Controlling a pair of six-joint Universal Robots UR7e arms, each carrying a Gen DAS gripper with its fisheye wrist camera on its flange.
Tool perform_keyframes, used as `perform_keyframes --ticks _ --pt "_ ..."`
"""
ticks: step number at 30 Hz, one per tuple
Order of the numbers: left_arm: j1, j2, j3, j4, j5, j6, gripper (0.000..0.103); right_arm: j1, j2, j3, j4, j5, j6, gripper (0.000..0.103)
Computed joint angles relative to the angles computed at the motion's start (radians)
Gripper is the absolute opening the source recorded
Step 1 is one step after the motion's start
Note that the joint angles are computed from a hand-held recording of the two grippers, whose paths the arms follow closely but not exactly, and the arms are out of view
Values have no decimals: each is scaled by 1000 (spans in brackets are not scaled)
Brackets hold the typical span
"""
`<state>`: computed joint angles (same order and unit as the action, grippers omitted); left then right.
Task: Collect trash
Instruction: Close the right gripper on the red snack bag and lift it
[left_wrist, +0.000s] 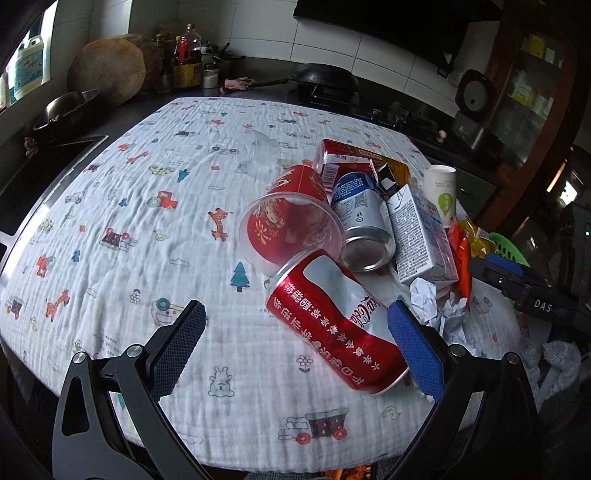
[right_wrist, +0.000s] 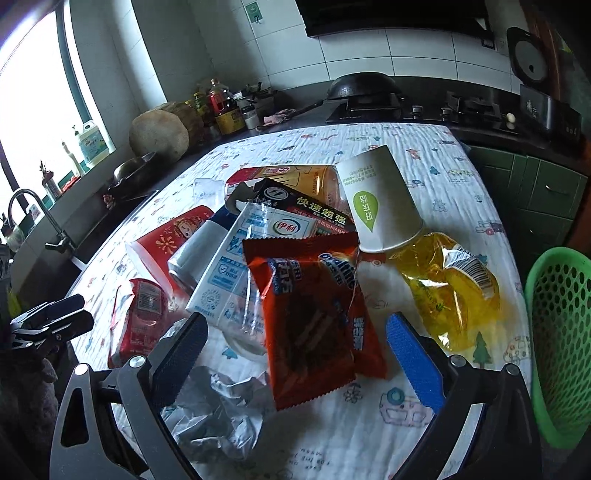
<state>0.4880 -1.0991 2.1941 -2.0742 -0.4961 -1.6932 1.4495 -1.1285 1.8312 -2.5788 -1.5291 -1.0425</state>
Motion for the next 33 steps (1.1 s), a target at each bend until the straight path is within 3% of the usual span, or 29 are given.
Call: perform_keyframes --ticks 10,15,17,22,29,33 --pt "81 43 -16 -214 -59 92 97 -8 84 -126 171 1 21 94" --pt "61 52 -57 -31 -29 2 97 -13 81 -117 157 4 12 94" --pt "42 58 -72 12 -7 19 97 -13 88 -128 169 1 15 94" --pt "13 70 -69 -68 16 174 97 -18 90 -139 198 13 11 89" --pt "-17 144 -19 -489 -63 601 87 -25 67 -128 227 39 0 70" --pt "-36 208 -35 -583 -86 755 86 -29 50 -110 215 48 -6 61"
